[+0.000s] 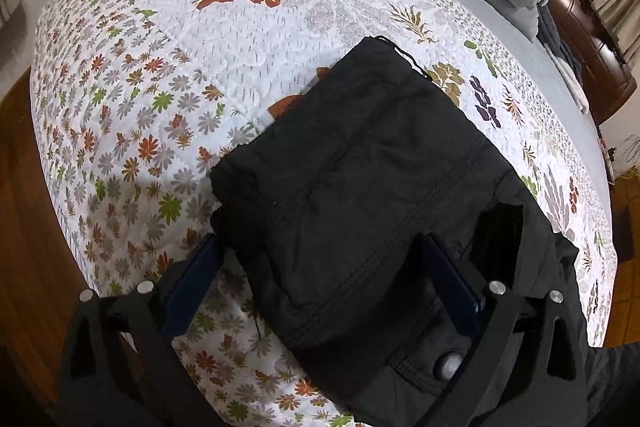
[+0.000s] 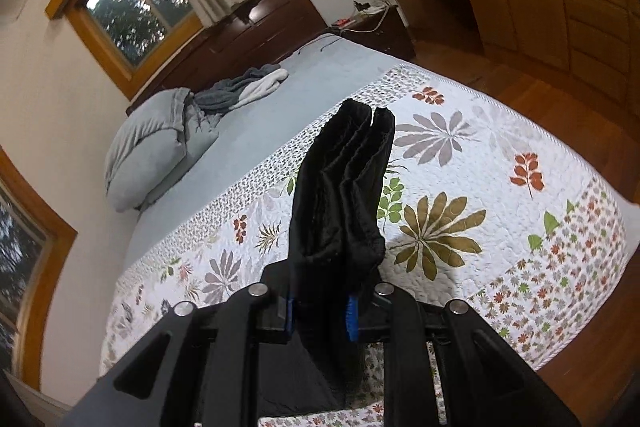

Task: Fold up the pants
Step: 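Lift the pant legs with the right gripper while the left gripper holds the waist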

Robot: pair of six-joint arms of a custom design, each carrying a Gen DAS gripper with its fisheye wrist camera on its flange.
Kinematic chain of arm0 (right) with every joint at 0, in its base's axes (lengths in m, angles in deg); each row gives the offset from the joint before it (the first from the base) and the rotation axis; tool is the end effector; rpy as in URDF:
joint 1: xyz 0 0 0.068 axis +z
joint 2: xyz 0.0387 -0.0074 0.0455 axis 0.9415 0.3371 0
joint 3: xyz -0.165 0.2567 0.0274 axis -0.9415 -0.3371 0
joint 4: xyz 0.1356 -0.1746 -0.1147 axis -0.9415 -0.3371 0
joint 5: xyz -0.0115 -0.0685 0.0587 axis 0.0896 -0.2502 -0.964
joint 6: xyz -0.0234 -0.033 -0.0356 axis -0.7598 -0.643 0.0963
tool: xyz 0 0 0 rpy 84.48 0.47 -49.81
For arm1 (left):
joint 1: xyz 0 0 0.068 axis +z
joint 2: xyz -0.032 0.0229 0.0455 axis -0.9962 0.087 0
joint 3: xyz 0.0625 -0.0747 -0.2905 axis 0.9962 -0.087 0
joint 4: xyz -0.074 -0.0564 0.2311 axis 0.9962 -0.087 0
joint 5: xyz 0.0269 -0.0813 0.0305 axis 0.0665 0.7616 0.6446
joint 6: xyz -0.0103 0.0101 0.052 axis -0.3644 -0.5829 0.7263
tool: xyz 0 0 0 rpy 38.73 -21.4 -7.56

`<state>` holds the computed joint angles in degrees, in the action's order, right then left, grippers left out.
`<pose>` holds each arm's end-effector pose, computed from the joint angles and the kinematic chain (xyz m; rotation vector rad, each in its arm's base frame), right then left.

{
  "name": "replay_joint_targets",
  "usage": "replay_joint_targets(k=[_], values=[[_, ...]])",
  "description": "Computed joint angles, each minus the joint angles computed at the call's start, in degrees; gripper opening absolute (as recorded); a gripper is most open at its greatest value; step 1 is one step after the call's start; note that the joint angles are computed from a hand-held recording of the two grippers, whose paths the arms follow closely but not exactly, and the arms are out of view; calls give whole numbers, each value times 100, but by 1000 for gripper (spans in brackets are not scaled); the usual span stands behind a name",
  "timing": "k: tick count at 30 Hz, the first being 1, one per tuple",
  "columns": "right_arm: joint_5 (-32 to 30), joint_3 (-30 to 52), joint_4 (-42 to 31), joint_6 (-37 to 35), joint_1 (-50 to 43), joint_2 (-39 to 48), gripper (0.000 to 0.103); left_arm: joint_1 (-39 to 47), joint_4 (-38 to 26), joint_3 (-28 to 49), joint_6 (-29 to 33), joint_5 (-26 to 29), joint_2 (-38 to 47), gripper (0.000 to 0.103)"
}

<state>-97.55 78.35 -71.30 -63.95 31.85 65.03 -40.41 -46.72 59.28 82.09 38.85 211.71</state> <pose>0.1890 -0.1282 0.2602 0.7013 2.1108 0.3221 0.3166 0.2946 0.0482 -0.8406 2.5184 -0.2392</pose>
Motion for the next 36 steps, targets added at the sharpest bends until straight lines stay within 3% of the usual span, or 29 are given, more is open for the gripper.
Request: replay_joint_targets(k=[13,36], values=[[971,156,-174,102,1074,-400,18,-59,-47,54,-40,-131,34,99],[1710,415,-128,-249,2252,-411,18,-188,-58,151,-111,-402,81,100]])
